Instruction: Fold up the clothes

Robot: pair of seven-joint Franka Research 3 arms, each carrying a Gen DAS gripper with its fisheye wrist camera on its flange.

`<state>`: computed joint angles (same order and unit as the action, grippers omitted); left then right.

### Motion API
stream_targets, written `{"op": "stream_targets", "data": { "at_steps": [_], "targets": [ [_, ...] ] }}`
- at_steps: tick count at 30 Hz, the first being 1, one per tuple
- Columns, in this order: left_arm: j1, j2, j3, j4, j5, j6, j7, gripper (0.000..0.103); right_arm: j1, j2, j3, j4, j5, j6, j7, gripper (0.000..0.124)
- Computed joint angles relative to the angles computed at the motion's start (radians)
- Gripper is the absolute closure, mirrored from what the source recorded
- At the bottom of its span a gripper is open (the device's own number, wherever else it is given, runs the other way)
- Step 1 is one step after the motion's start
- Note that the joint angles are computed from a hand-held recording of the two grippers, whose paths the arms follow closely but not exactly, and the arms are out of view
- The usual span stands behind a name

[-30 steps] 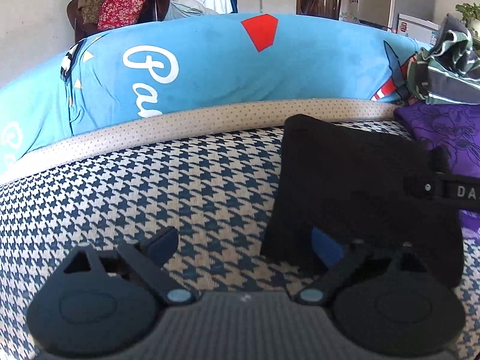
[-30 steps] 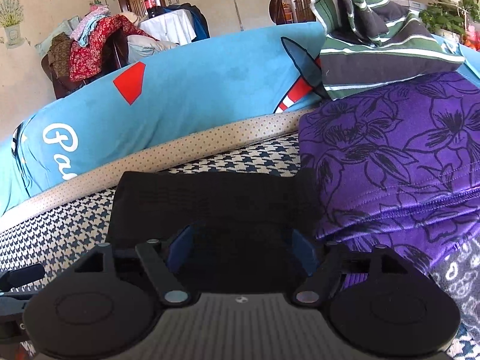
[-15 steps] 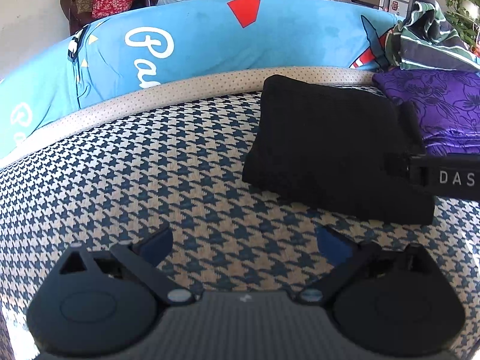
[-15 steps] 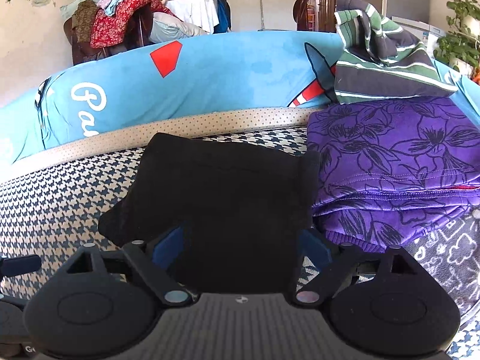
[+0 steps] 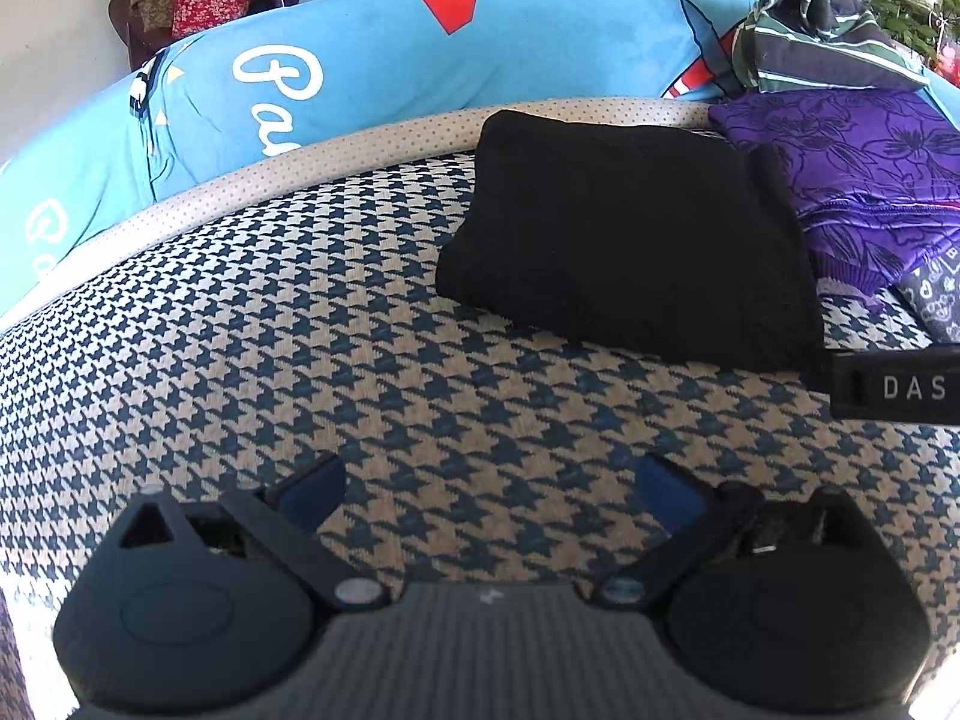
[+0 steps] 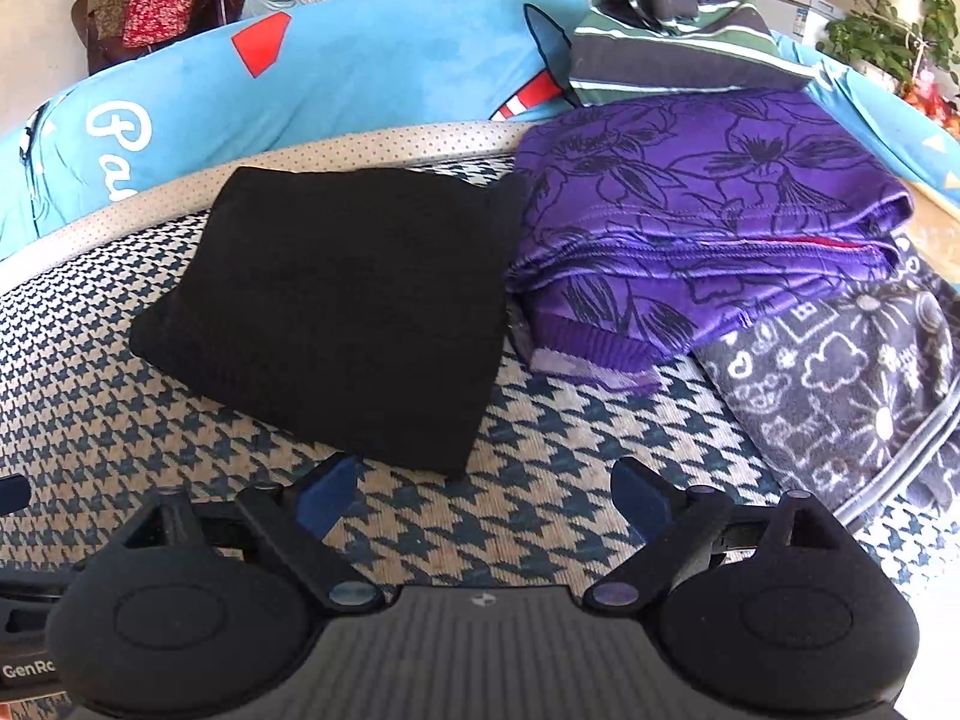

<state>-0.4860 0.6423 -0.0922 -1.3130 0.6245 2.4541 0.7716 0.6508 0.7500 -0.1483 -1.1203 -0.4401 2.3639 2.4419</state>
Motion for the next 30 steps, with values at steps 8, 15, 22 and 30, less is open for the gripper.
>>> {"op": "stream_targets", "data": {
  "at_steps": [8, 15, 22, 30],
  "targets": [
    [-0.019, -0.012, 0.025, 0.014, 0.061, -0.024, -0.035, 0.0, 0.001, -0.033, 0.004, -0.044, 0.018, -0.036, 0.118, 0.031],
    [-0.018, 0.008, 0.015, 0.053, 0.058, -0.044, -0.018, 0.0, -0.006, -0.027, 0.02, -0.04, 0.018, -0.021, 0.087, 0.031],
    [-0.028, 0.017, 0.014, 0.065, 0.057, -0.045, 0.003, 0.0, -0.004, -0.02, 0.016, -0.031, 0.017, -0.006, 0.053, 0.031],
    [-0.031, 0.008, 0.011, 0.046, 0.053, -0.043, 0.009, 0.0, -0.008, -0.034, 0.015, -0.055, 0.021, 0.006, 0.041, 0.031]
  ]
}}
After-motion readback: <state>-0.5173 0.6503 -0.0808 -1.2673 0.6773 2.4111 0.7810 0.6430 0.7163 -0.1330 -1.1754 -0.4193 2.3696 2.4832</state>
